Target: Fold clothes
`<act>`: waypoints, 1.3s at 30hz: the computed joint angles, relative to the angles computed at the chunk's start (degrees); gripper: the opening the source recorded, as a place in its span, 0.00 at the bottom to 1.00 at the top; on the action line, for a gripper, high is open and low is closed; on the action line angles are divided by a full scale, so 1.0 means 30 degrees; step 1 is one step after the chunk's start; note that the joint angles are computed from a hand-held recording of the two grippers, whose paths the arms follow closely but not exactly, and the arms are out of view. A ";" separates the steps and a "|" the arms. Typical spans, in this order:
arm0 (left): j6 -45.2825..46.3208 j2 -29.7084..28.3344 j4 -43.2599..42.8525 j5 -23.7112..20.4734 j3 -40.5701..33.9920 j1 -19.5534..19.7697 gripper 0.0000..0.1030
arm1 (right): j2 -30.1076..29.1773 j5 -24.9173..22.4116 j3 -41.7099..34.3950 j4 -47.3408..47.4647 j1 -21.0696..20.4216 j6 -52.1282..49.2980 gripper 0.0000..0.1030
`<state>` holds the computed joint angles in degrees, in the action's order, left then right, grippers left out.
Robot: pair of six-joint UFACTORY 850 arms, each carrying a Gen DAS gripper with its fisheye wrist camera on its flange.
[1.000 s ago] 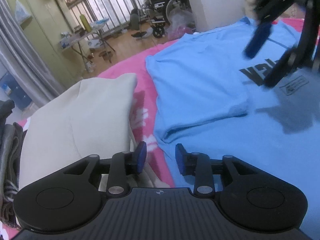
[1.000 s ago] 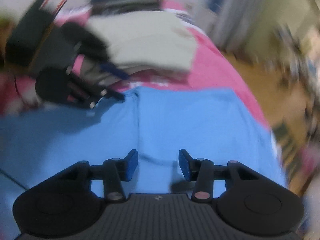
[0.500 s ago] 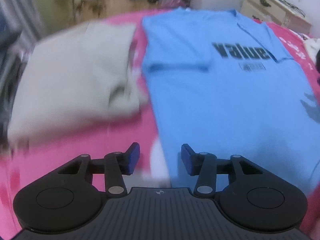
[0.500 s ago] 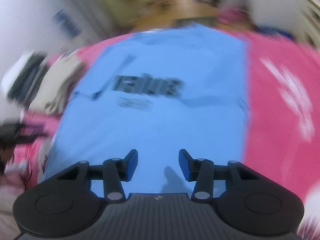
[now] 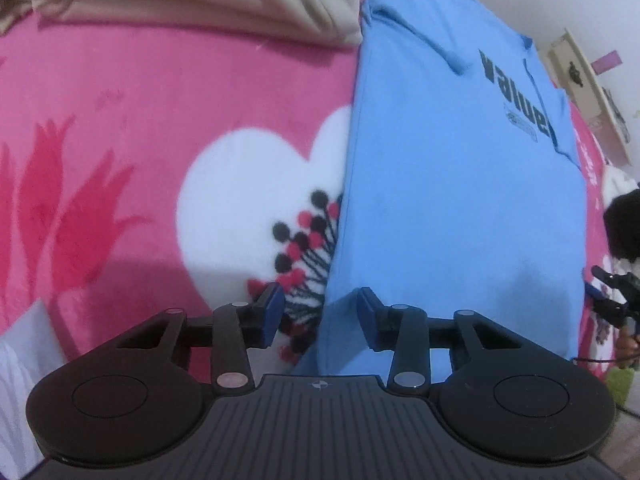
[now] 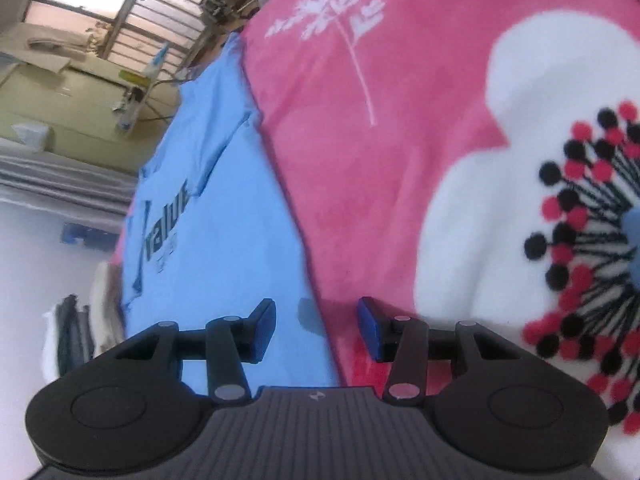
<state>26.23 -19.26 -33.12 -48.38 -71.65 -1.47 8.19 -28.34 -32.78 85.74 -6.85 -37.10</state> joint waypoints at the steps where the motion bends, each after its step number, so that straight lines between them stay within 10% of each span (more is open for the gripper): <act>1: 0.0184 -0.0071 0.0008 -0.0543 -0.0070 0.0043 0.33 | -0.0001 -0.0613 0.0036 -0.0244 -0.0150 0.0072 0.46; 8: 0.0886 -0.0389 0.1249 -0.2688 -0.0198 -0.0260 0.27 | -0.0553 -0.5244 0.0000 -0.3427 -0.0359 0.1537 0.45; 29: 0.2412 -0.0743 0.2291 -0.3544 -0.0948 -0.1000 0.05 | -0.0875 -0.7588 0.0082 -0.2533 -0.0176 -0.0376 0.30; 39: 0.3145 -0.0051 -0.0920 -0.3580 -0.1101 -0.0286 0.03 | 0.0542 -0.8097 0.0823 0.0411 -0.0758 -0.2947 0.03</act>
<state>35.66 -19.42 -35.88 -59.12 -74.95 -2.33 9.81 -52.64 -30.31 86.97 -9.13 -45.94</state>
